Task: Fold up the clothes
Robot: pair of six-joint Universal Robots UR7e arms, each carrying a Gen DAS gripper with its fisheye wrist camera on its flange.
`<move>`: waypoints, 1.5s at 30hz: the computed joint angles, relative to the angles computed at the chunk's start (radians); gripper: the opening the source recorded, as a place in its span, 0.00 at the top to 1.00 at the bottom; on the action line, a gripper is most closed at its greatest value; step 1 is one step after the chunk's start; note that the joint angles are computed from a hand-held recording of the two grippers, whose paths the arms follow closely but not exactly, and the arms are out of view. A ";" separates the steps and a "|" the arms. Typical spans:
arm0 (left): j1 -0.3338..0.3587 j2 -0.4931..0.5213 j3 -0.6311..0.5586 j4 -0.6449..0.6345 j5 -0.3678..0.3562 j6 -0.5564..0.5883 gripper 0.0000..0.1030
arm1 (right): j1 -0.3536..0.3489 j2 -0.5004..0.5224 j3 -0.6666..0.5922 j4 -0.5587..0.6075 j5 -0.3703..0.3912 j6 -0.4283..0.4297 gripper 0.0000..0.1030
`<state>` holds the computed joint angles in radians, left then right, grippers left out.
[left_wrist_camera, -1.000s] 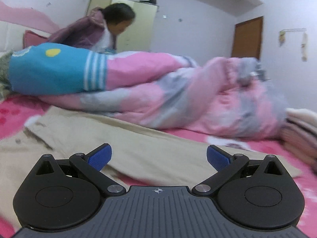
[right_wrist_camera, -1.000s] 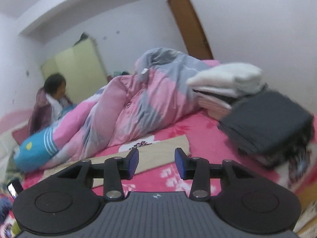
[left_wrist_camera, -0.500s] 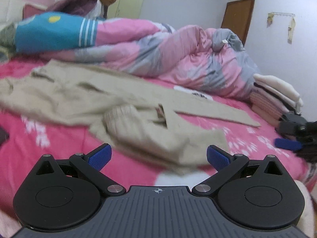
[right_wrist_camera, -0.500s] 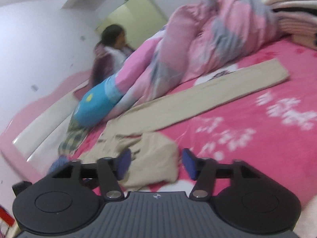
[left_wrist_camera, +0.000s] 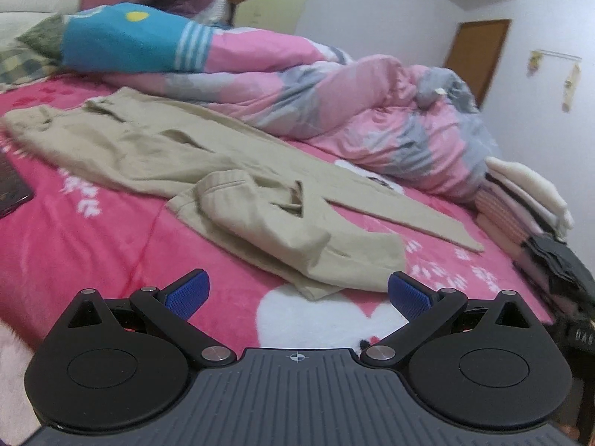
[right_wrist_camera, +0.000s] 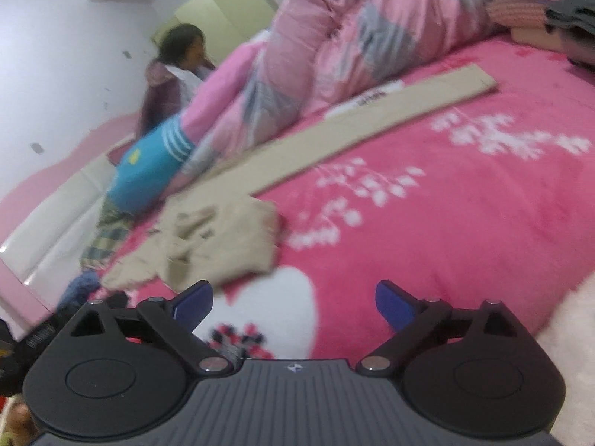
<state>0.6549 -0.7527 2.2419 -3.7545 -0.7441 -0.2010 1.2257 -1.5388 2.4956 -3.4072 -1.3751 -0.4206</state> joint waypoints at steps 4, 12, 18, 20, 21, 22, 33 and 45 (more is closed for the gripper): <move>-0.026 0.003 0.020 -0.014 0.037 0.017 0.00 | -0.021 -0.039 0.011 0.048 0.000 0.006 0.05; -0.012 -0.020 0.043 -0.061 0.022 0.024 0.00 | 0.035 -0.093 0.099 -0.076 -0.041 -0.019 0.01; -0.008 -0.039 0.053 -0.073 0.068 0.044 0.00 | 0.180 0.006 0.083 -0.177 -0.123 -0.190 0.01; -0.004 -0.040 0.047 -0.074 0.095 0.050 0.00 | 0.231 0.094 0.050 -0.243 -0.141 -0.291 0.01; -0.002 -0.040 0.044 -0.073 0.110 0.051 0.00 | 0.254 0.143 0.029 -0.274 -0.147 -0.345 0.02; -0.001 -0.040 0.040 -0.073 0.124 0.049 0.00 | 0.274 0.192 0.007 -0.301 -0.152 -0.399 0.02; 0.039 -0.037 -0.002 -0.157 0.201 0.064 0.15 | 0.395 0.642 -0.296 -0.384 -0.297 -0.741 0.42; 0.175 -0.023 -0.103 -0.192 0.174 0.148 0.45 | 0.207 0.365 -0.394 0.036 0.072 -0.086 0.91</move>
<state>0.8301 -0.7752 2.1385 -3.9460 -0.5697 -0.0532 1.4326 -1.1741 2.1014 -3.3711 -1.3032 -0.5070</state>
